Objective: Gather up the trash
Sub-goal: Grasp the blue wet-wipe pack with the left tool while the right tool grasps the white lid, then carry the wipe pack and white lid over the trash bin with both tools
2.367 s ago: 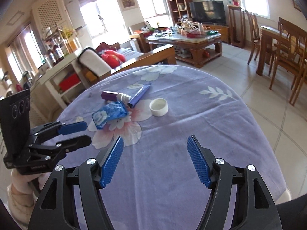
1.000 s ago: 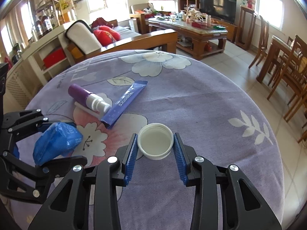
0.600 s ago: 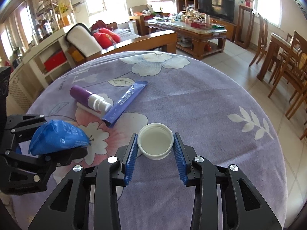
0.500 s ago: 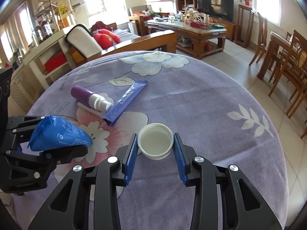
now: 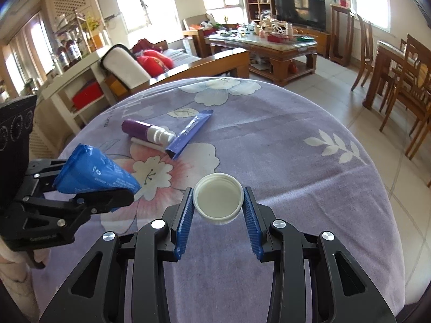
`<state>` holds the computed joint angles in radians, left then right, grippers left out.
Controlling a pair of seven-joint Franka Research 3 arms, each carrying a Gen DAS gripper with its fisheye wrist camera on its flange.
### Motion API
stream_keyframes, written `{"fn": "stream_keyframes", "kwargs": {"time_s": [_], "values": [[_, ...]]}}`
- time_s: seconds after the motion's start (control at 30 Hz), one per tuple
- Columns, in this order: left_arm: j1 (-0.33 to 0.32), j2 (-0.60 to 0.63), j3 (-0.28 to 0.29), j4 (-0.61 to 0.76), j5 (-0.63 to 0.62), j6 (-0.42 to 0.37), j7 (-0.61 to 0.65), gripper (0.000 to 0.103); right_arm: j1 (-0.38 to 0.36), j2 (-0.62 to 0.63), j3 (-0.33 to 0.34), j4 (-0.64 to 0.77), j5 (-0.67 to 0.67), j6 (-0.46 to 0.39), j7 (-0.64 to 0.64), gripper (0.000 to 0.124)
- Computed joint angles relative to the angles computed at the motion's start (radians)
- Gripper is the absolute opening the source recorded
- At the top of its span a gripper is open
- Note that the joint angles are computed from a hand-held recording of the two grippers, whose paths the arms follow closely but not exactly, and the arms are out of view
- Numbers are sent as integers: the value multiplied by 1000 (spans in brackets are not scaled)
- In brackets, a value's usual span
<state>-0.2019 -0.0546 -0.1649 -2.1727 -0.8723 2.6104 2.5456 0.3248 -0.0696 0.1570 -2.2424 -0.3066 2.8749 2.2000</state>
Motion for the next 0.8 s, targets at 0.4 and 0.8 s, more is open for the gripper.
{"fn": "stream_keyframes", "kwargs": {"time_s": [0.4,0.8], "values": [[-105,-100,-15,-89,-10,43,-24,25,-85,-311,76,-280,110,54,-10,37],[-253,-112,-51,-91,4,99,-65,25,-120,-724,87,-561,303,-19,-97,37]]}}
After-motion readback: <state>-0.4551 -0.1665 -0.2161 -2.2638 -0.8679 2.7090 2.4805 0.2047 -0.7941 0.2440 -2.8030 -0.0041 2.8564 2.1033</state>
